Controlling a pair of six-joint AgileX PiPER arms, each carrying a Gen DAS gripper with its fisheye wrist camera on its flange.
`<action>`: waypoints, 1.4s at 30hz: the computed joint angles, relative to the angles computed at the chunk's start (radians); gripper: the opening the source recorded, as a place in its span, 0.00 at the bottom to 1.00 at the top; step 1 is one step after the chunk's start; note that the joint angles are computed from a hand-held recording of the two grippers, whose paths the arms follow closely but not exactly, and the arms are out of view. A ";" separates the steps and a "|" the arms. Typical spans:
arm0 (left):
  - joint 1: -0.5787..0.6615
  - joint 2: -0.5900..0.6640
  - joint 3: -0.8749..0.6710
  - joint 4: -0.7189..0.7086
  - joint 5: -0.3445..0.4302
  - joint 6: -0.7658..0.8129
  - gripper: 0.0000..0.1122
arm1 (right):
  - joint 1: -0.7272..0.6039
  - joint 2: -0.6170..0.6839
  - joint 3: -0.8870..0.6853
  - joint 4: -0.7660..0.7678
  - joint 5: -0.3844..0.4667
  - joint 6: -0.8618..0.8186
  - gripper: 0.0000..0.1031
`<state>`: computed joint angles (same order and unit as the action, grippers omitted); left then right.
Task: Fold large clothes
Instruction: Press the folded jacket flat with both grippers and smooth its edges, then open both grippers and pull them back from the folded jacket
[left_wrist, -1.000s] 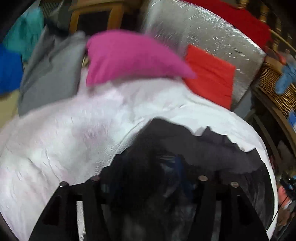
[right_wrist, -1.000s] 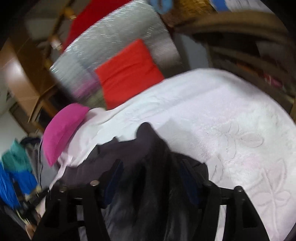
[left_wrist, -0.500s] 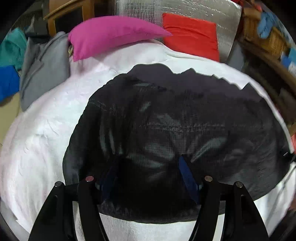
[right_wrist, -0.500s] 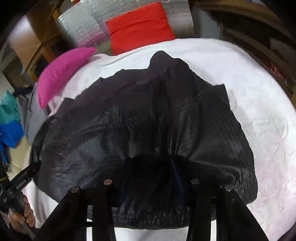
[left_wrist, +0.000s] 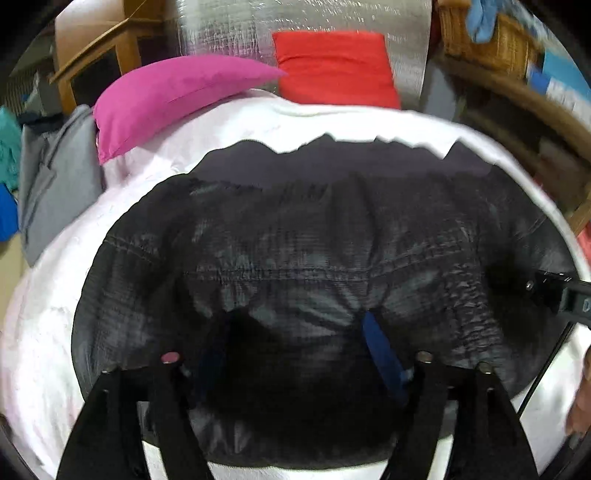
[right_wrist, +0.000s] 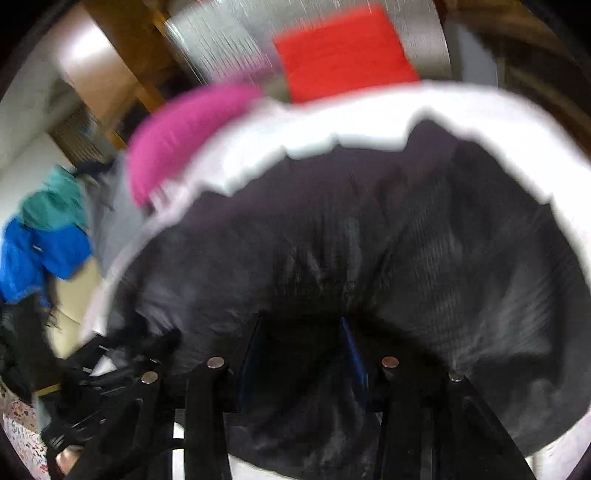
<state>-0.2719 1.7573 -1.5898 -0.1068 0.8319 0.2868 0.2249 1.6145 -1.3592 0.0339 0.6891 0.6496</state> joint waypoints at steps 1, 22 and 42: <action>-0.015 0.006 0.003 0.036 -0.009 -0.017 0.72 | 0.000 0.016 -0.003 0.006 0.002 -0.005 0.44; 0.111 -0.041 0.087 0.169 -0.036 -0.113 0.77 | -0.077 -0.344 0.326 -0.214 0.072 0.250 0.44; 0.215 -0.032 0.043 0.185 -0.025 -0.203 0.79 | 0.156 -0.227 0.214 -0.233 0.062 0.245 0.51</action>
